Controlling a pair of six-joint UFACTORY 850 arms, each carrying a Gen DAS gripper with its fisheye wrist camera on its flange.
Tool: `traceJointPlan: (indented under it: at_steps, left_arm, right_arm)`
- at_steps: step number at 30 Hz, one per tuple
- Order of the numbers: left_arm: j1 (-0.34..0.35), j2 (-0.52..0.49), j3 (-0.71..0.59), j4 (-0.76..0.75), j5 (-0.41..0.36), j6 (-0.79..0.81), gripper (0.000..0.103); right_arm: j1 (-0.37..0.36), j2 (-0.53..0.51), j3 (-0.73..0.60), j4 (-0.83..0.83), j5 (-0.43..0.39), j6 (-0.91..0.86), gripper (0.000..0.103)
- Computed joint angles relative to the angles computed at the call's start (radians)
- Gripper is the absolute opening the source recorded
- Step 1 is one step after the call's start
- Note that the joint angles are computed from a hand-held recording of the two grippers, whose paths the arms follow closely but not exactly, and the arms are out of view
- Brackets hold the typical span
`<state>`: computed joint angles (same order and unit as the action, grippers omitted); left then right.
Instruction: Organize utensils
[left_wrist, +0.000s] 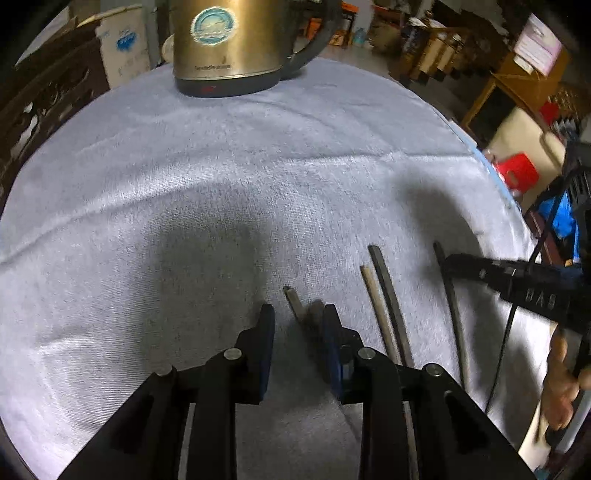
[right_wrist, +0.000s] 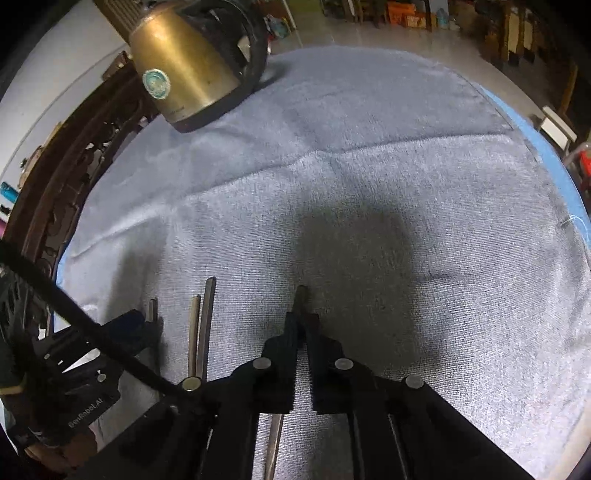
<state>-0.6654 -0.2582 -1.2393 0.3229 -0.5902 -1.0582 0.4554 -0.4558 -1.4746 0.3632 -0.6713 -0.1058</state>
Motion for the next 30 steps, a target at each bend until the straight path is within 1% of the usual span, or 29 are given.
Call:
traceJointPlan:
  at_steps: [2, 3, 4, 5, 6, 7, 8, 10, 11, 14, 15, 17, 20, 21, 22, 24, 25, 28, 29, 30]
  left_arm:
    - [0.004, -0.002, -0.007, -0.017, -0.004, 0.001, 0.026]
    - [0.005, -0.004, -0.01, -0.018, -0.003, -0.012, 0.012]
    - [0.007, -0.009, -0.014, -0.026, -0.003, -0.01, 0.01]
    - [0.007, -0.012, -0.014, -0.023, 0.007, -0.015, 0.009]
    - [0.006, -0.009, -0.012, -0.016, 0.007, -0.023, 0.008]
    - [0.004, -0.007, -0.01, -0.009, 0.004, -0.03, 0.008]
    - [0.001, -0.001, -0.003, 0.002, 0.006, -0.046, 0.008]
    - [-0.007, 0.021, 0.02, 0.069, 0.034, -0.13, 0.007]
    - [-0.018, 0.047, 0.036, 0.127, 0.033, -0.194, 0.007]
    - [-0.051, 0.106, 0.057, 0.277, -0.005, -0.34, 0.006]
    - [-0.072, 0.142, 0.07, 0.361, -0.03, -0.419, 0.006]
    - [-0.105, 0.184, 0.075, 0.472, -0.087, -0.513, 0.006]
    - [-0.177, 0.256, 0.093, 0.61, -0.213, -0.629, 0.005]
    - [-0.207, 0.276, 0.1, 0.66, -0.257, -0.67, 0.005]
    - [-0.231, 0.291, 0.104, 0.701, -0.293, -0.702, 0.005]
    - [-0.281, 0.323, 0.115, 0.755, -0.367, -0.752, 0.005]
    - [-0.307, 0.337, 0.119, 0.777, -0.409, -0.775, 0.005]
    - [-0.372, 0.37, 0.131, 0.825, -0.517, -0.831, 0.005]
    - [-0.387, 0.373, 0.131, 0.834, -0.54, -0.843, 0.005]
    - [-0.413, 0.382, 0.131, 0.848, -0.579, -0.86, 0.005]
  right_arm:
    - [0.011, -0.014, -0.025, -0.059, -0.017, 0.043, 0.021]
    - [0.012, -0.02, -0.033, -0.056, -0.026, 0.036, 0.021]
    - [0.018, -0.019, -0.032, -0.076, -0.015, 0.042, 0.02]
    - [0.028, -0.022, -0.037, -0.114, -0.014, 0.056, 0.012]
    - [0.038, -0.023, -0.04, -0.163, -0.011, 0.076, 0.009]
    - [0.04, -0.022, -0.037, -0.17, -0.006, 0.077, 0.009]
    - [0.034, -0.019, -0.032, -0.149, -0.001, 0.067, 0.009]
    - [0.02, -0.008, -0.016, -0.086, 0.008, 0.013, 0.008]
    - [0.011, 0.007, 0.002, -0.044, 0.02, -0.019, 0.008]
    - [-0.016, 0.075, 0.07, 0.11, 0.074, -0.157, 0.008]
    - [-0.023, 0.104, 0.097, 0.162, 0.099, -0.213, 0.008]
    - [-0.037, 0.174, 0.158, 0.292, 0.148, -0.355, 0.008]
    - [-0.054, 0.272, 0.242, 0.482, 0.191, -0.56, 0.007]
    - [-0.05, 0.293, 0.258, 0.516, 0.205, -0.597, 0.007]
    - [-0.053, 0.341, 0.295, 0.585, 0.223, -0.676, 0.007]
    - [-0.059, 0.389, 0.33, 0.682, 0.242, -0.782, 0.007]
    - [-0.062, 0.431, 0.36, 0.739, 0.256, -0.845, 0.006]
    - [-0.065, 0.526, 0.425, 0.84, 0.281, -0.961, 0.006]
    - [-0.066, 0.556, 0.442, 0.86, 0.29, -0.987, 0.006]
    - [-0.07, 0.58, 0.454, 0.873, 0.296, -1.005, 0.006]
